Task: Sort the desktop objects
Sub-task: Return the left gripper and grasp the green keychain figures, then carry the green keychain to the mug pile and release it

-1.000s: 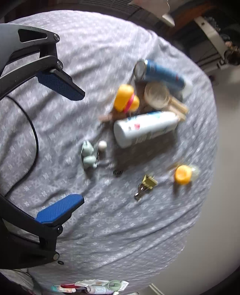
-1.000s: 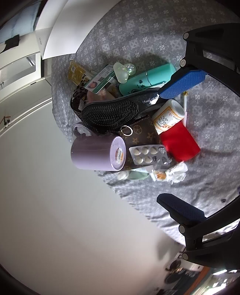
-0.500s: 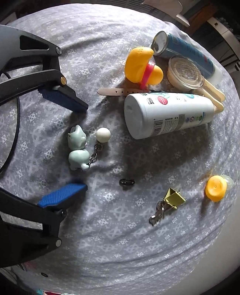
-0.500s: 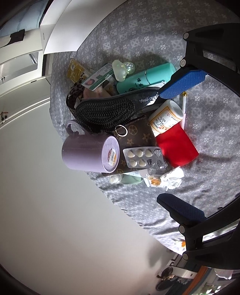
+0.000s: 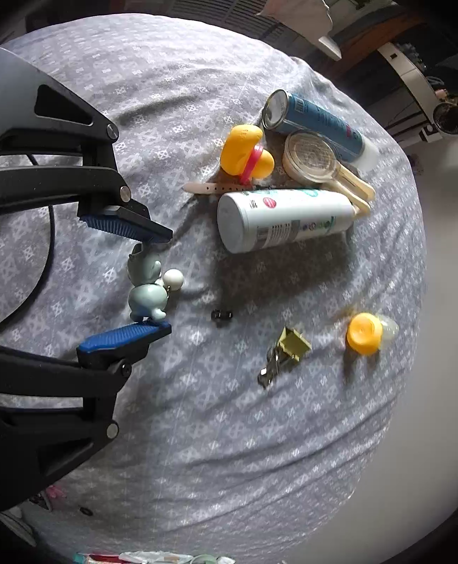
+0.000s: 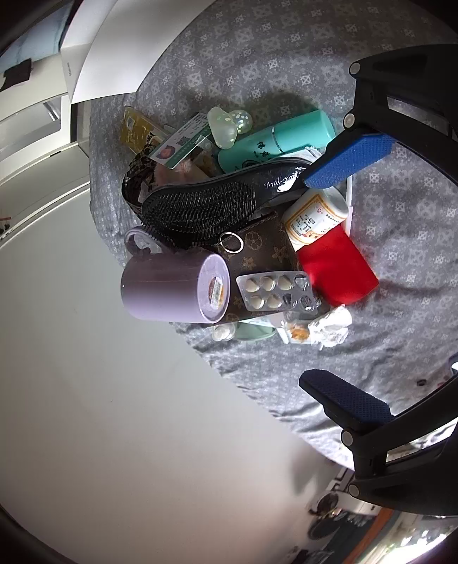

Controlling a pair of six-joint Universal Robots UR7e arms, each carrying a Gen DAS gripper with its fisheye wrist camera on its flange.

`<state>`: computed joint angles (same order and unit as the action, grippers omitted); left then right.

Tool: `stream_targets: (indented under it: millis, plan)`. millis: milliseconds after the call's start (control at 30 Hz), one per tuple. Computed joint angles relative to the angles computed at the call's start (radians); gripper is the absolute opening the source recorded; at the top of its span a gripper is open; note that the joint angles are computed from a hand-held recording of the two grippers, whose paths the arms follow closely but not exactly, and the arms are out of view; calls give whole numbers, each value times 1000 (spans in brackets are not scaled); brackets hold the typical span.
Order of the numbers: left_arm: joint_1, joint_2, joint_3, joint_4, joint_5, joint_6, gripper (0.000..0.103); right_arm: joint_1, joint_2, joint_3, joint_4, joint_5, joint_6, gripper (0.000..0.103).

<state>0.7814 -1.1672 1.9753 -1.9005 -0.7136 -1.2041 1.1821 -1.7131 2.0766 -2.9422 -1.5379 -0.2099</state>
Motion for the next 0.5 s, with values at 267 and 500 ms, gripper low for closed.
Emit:
stream_targets:
  millis: [267, 500]
  plan:
    - [-70, 180, -203, -130, -59, 256, 44, -25, -16, 5, 12, 75, 12, 103]
    - [-103, 494, -537, -233, -161, 507, 44, -56, -30, 7, 24, 147, 29, 103]
